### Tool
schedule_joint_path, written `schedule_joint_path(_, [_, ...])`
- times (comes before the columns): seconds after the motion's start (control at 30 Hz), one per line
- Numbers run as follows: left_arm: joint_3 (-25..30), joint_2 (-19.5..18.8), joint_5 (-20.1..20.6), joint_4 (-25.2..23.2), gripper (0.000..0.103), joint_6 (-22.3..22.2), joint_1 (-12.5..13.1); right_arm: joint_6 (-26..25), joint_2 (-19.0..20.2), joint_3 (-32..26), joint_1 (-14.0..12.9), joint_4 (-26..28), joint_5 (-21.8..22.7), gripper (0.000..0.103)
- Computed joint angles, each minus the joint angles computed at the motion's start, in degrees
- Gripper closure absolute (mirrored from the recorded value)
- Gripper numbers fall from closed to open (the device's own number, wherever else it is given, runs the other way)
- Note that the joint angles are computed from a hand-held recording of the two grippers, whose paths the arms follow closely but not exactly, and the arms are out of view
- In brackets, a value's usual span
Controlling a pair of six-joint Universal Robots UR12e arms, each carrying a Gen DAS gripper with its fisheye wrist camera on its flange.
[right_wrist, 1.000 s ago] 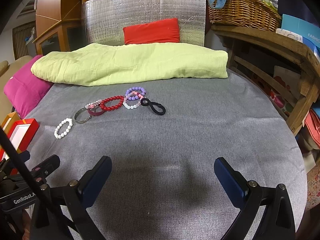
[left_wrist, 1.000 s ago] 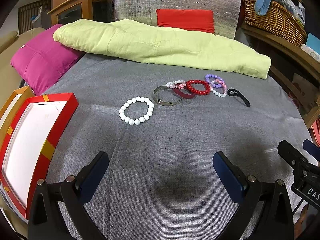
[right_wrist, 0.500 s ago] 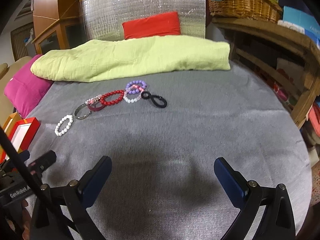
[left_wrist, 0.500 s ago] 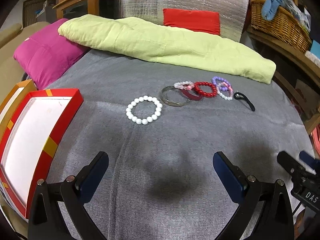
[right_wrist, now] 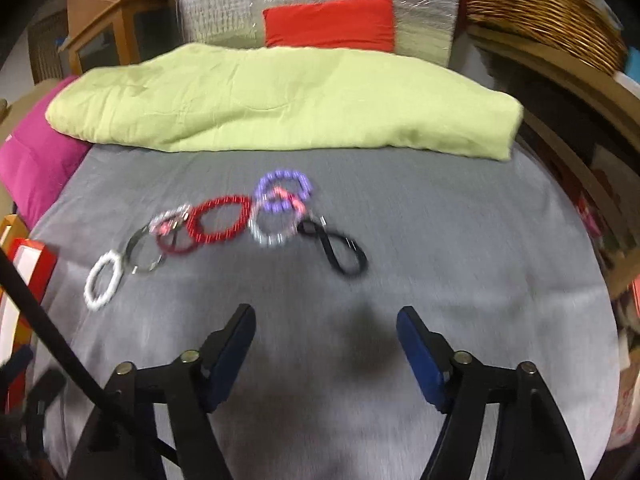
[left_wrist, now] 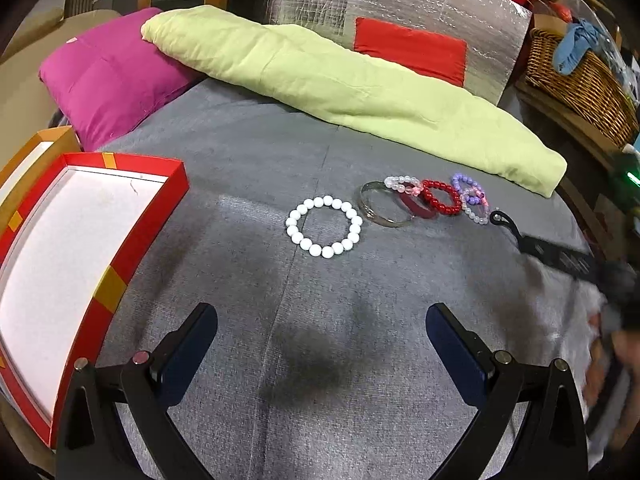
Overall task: Organize jewelry
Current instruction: 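Grasp the white bead bracelet with the left tool while the right tool grasps the black hair tie, then carry both items into the red jewelry tray and open both tools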
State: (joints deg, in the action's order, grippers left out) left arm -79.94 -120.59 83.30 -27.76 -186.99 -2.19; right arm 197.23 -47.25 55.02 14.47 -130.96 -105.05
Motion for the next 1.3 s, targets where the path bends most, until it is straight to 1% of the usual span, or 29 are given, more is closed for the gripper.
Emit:
schedule_joint_path(0.03, [0.13,-0.1,-0.05,-0.12,0.0,-0.1,0.06,-0.45,1.38,-2.3,-0.07,1.92,-0.74,0.035])
schedule_joint_path(0.07, [0.38,-0.29,-0.25,-0.45,0.0,-0.3,0.16,-0.26,2.72,-4.56,-0.3,4.58,-0.75,0.047])
schedule_joint_path(0.1, [0.51,-0.39,-0.33,-0.63,0.0,-0.4,0.25,0.39,3.53,-5.81,-0.88,6.8,1.53,0.079])
schedule_joint_path(0.13, [0.77,-0.57,-0.36,-0.99,0.0,-0.66,0.35,1.11,3.48,-5.35,-1.3,6.62,2.86,0.094])
schedule_joint_path(0.2, [1.21,-0.85,-0.93,-1.66,0.0,-1.57,0.67,2.74,1.09,-1.04,-1.79,1.57,5.18,0.098])
schedule_joint_path(0.23, [1.41,-0.95,-1.35,-2.05,0.0,-2.16,0.88,3.09,-0.74,1.96,-1.92,-1.38,6.55,0.098])
schedule_joint_path(0.3, [1.96,-1.21,-2.27,-2.8,0.0,-3.53,1.26,2.07,-3.54,6.32,-1.66,-5.55,6.53,0.1])
schedule_joint_path(0.4, [4.09,-2.25,-2.24,-5.01,0.0,-4.37,1.24,2.66,-7.35,12.48,-1.8,-11.32,8.7,0.1])
schedule_joint_path(0.5, [6.76,-3.65,-0.21,-6.98,0.0,-2.26,0.56,5.32,-8.78,16.26,-2.39,-15.88,11.38,0.1])
schedule_joint_path(0.53, [8.0,-4.34,0.79,-7.95,0.0,-1.3,0.31,6.45,-8.74,16.36,-2.68,-15.71,13.15,0.1])
schedule_joint_path(0.57, [9.54,-5.13,1.51,-9.87,0.0,-0.73,0.19,7.47,-8.86,16.79,-3.28,-16.05,16.29,0.1])
schedule_joint_path(0.6, [10.64,-5.77,1.83,-11.02,0.0,-0.92,0.18,7.53,-8.75,16.7,-3.38,-16.68,17.03,0.1])
schedule_joint_path(0.63, [12.16,-6.67,2.43,-12.55,0.001,-1.72,0.21,7.05,-8.83,16.75,-3.28,-17.39,16.66,0.1])
schedule_joint_path(0.7, [14.72,-8.11,2.66,-15.39,0.012,-3.25,0.4,6.26,-8.97,17.09,-3.1,-19.03,16.08,0.1])
schedule_joint_path(0.77, [16.73,-9.2,2.19,-18.02,0.02,-3.77,0.54,6.76,-9.17,17.53,-3.3,-20.24,16.32,0.1])
schedule_joint_path(0.8, [17.29,-9.58,2.98,-18.29,0.025,-3.66,0.38,7.14,-9.35,17.91,-3.44,-20.43,15.69,0.1])
schedule_joint_path(0.83, [17.88,-9.93,4.34,-18.77,0.028,-3.01,0.11,7.6,-9.29,17.88,-3.46,-20.06,14.24,0.1])
schedule_joint_path(0.87, [18.44,-10.26,5.4,-19.28,0.038,-2.09,-0.13,7.8,-9.19,17.72,-3.48,-19.25,12.67,0.098])
schedule_joint_path(0.9, [18.89,-10.55,6.19,-19.54,0.061,-0.72,-0.38,7.88,-9.08,17.45,-3.61,-18.05,11.9,0.096])
schedule_joint_path(0.93, [19.3,-10.83,6.58,-19.86,0.075,0.45,-0.54,8.13,-9.03,17.46,-3.8,-17.85,12.09,0.096])
schedule_joint_path(0.97, [19.45,-10.92,5.83,-20.08,0.09,0.93,-0.43,8.55,-9.01,17.58,-4.01,-18.06,12.41,0.094])
schedule_joint_path(1.0, [19.6,-11.0,4.46,-20.36,0.091,0.55,-0.18,8.97,-8.88,17.47,-4.14,-18.25,12.93,0.081])
schedule_joint_path(1.03, [19.72,-11.09,3.84,-20.33,0.091,0.18,-0.04,9.19,-8.61,17.2,-4.17,-18.86,13.63,0.07])
schedule_joint_path(1.07, [19.66,-11.04,3.32,-20.33,0.092,0.32,0.07,8.89,-8.47,17.01,-4.16,-19.22,13.75,0.042])
schedule_joint_path(1.1, [19.49,-11.01,2.56,-20.0,0.093,0.66,0.26,7.75,-7.97,16.27,-3.84,-19.73,12.91,0.024])
schedule_joint_path(1.13, [19.39,-10.99,1.75,-19.85,0.093,0.78,0.47,6.38,-7.65,15.69,-3.47,-19.89,11.57,0.023])
schedule_joint_path(1.2, [19.19,-10.97,0.32,-19.5,0.093,0.73,0.82,3.57,-6.03,12.46,-2.6,-16.54,8.59,0.023])
schedule_joint_path(1.27, [19.14,-11.03,-0.86,-19.36,0.093,0.53,1.12,1.71,-3.22,7.55,-1.97,-10.17,5.39,0.023])
schedule_joint_path(1.3, [19.18,-11.04,-1.23,-19.39,0.093,0.6,1.19,1.61,-1.69,5.04,-1.93,-6.32,5.02,0.024])
